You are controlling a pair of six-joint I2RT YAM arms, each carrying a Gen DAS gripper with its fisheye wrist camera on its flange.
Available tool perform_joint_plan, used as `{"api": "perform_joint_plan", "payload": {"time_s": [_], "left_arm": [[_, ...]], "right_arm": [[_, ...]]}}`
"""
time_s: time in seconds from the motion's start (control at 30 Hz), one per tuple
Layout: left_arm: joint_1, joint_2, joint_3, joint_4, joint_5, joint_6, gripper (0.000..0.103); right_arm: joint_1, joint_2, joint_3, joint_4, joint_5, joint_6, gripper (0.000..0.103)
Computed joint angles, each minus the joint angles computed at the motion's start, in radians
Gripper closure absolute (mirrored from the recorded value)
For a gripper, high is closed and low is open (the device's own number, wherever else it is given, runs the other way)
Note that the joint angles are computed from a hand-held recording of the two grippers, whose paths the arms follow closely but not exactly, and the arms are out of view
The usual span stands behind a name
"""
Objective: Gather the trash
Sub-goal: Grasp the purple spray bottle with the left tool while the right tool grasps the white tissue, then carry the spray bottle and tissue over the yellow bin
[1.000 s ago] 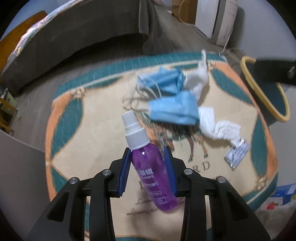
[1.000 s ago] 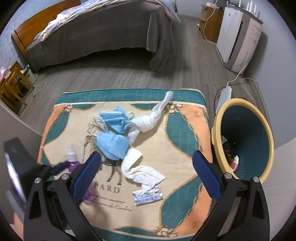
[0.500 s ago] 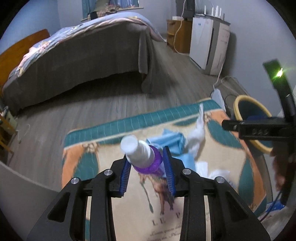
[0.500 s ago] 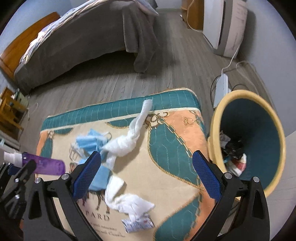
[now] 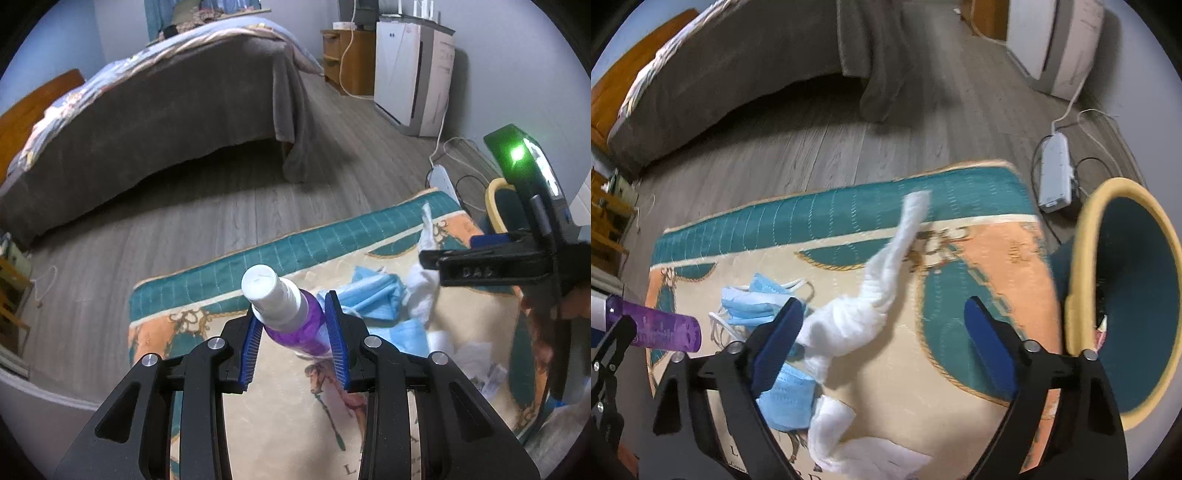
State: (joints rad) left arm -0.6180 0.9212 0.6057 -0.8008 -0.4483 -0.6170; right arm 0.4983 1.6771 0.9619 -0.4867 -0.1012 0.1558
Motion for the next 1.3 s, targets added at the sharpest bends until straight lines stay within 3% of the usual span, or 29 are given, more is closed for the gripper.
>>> {"api": "perform_joint_plan", "payload": {"time_s": [0.13, 0.2, 0.23, 0.43, 0.7, 1.1, 1.3], "left_arm": [[0.083, -0.011, -0.008, 0.04, 0.066, 0.048, 0.068], [0.091, -0.007, -0.002, 0.049, 0.074, 0.054, 0.068], [0.09, -0.005, 0.002, 0.053, 0.077, 0.052, 0.068], [0.027, 0.003, 0.048, 0.017, 0.037, 0.011, 0.068], [-0.139, 0.022, 0.122, -0.104, -0.076, -0.144, 0.068], [-0.391, 0.187, 0.272, -0.285, -0.21, -0.39, 0.068], [-0.45, 0.299, 0.349, -0.292, -0.237, -0.415, 0.068]], "right_arm": [[0.036, 0.075, 0.034, -0.023, 0.016, -0.015, 0.036], [0.04, 0.092, 0.041, -0.025, -0.001, -0.026, 0.048], [0.039, 0.093, 0.041, -0.024, -0.018, -0.027, 0.063], [0.019, 0.024, 0.03, -0.039, -0.048, -0.029, 0.081], [-0.053, -0.161, -0.032, -0.065, -0.095, -0.032, 0.084], [-0.161, -0.365, -0.076, -0.175, -0.142, -0.143, 0.084], [-0.267, -0.423, -0.068, -0.225, -0.192, -0.222, 0.084]]}}
